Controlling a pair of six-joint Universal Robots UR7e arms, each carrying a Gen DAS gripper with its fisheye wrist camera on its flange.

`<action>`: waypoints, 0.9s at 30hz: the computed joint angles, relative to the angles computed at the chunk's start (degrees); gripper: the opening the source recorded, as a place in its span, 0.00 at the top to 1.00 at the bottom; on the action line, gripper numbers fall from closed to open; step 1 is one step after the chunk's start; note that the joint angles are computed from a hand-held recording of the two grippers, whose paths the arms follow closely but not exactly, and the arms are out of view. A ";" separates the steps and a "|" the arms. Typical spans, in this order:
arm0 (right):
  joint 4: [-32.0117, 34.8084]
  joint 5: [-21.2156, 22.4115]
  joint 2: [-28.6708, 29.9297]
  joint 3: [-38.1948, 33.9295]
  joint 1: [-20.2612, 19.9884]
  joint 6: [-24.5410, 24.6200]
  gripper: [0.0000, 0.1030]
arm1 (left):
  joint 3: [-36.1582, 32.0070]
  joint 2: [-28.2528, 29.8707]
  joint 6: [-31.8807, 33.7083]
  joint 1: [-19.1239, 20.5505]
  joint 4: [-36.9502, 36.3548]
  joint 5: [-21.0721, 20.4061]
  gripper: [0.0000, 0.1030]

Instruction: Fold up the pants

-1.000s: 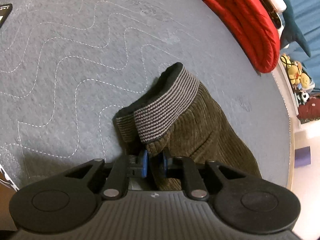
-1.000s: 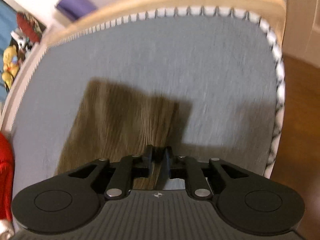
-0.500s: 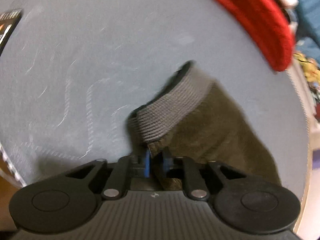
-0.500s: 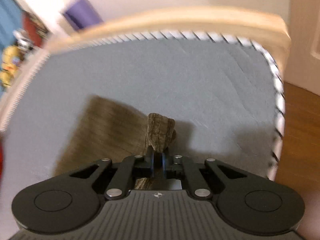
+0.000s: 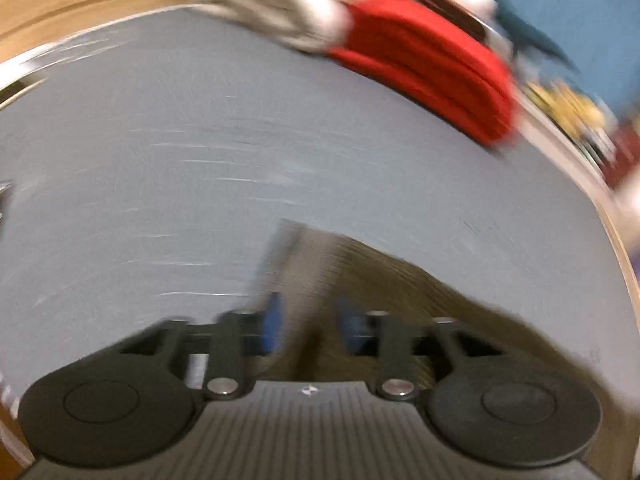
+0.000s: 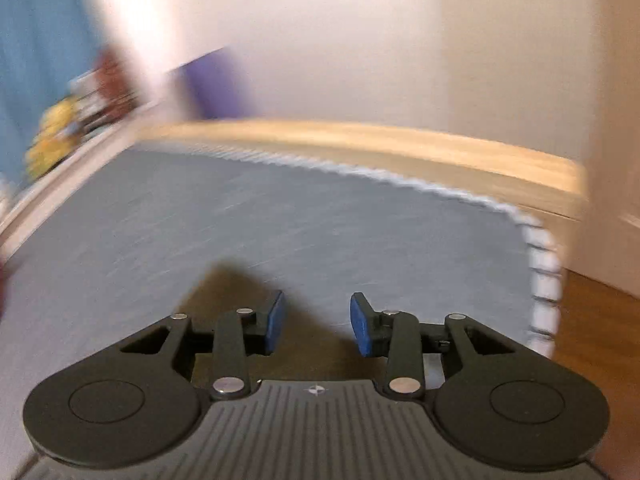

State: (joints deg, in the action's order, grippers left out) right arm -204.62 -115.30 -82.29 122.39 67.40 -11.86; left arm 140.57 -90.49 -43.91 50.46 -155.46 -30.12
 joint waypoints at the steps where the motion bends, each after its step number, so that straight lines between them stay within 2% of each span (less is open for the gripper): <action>1: 2.23 2.61 -0.20 0.11 -0.39 -0.79 0.63 | -0.42 2.15 4.79 0.26 -3.79 -1.12 0.92; 2: 5.67 4.59 -0.24 -0.04 -0.67 -1.54 0.63 | -1.05 4.44 10.09 0.52 -7.50 -1.81 0.93; 5: 15.72 6.34 0.46 -1.46 -1.39 -1.56 0.63 | -4.12 10.21 24.06 2.29 -13.92 -4.32 0.93; 6: 18.95 5.38 1.11 -2.27 -1.55 -1.40 0.63 | -5.17 11.98 26.50 3.15 -14.88 -4.01 0.93; 8: 22.76 -0.68 2.96 -3.72 -0.60 -0.86 0.63 | -8.03 16.64 25.30 5.85 -11.27 -0.65 0.93; 10: 22.35 -0.72 3.56 -3.80 -1.00 -2.48 0.63 | -10.52 18.28 21.30 9.49 -4.25 -1.31 0.96; 11: 22.52 -0.53 3.40 -3.82 -1.08 -2.49 0.63 | -10.60 18.83 20.25 10.15 -4.11 -1.52 0.97; 13: 23.14 2.01 2.10 -3.45 -2.12 0.25 0.63 | -10.07 18.82 19.35 8.02 -2.99 1.11 0.96; 15: 20.11 3.92 0.88 -2.76 -3.17 3.05 0.63 | -8.53 18.39 21.09 5.34 -8.18 0.23 0.91; 17: 15.97 5.53 -0.33 -2.10 -4.39 3.65 0.60 | -7.78 17.85 22.47 4.33 -12.45 -3.64 0.87; 20: 8.02 4.69 0.18 -1.69 -6.21 2.86 0.41 | -6.97 19.08 24.00 2.30 -16.19 -5.91 0.84; 21: 7.90 5.05 0.10 -1.81 -7.12 3.38 0.35 | -7.02 20.35 25.13 1.83 -18.14 -6.58 0.84; 23: 10.63 7.24 -0.41 -2.58 -9.61 5.24 0.29 | -7.20 22.56 27.51 0.33 -20.98 -8.62 0.84; 25: 11.61 8.61 -0.60 -2.51 -11.22 5.78 0.27 | -7.83 25.21 29.86 -0.98 -23.12 -10.38 0.83; 27: 11.70 9.81 -0.42 -2.43 -12.44 3.84 0.26 | -8.91 28.30 32.96 -1.57 -25.70 -12.26 0.71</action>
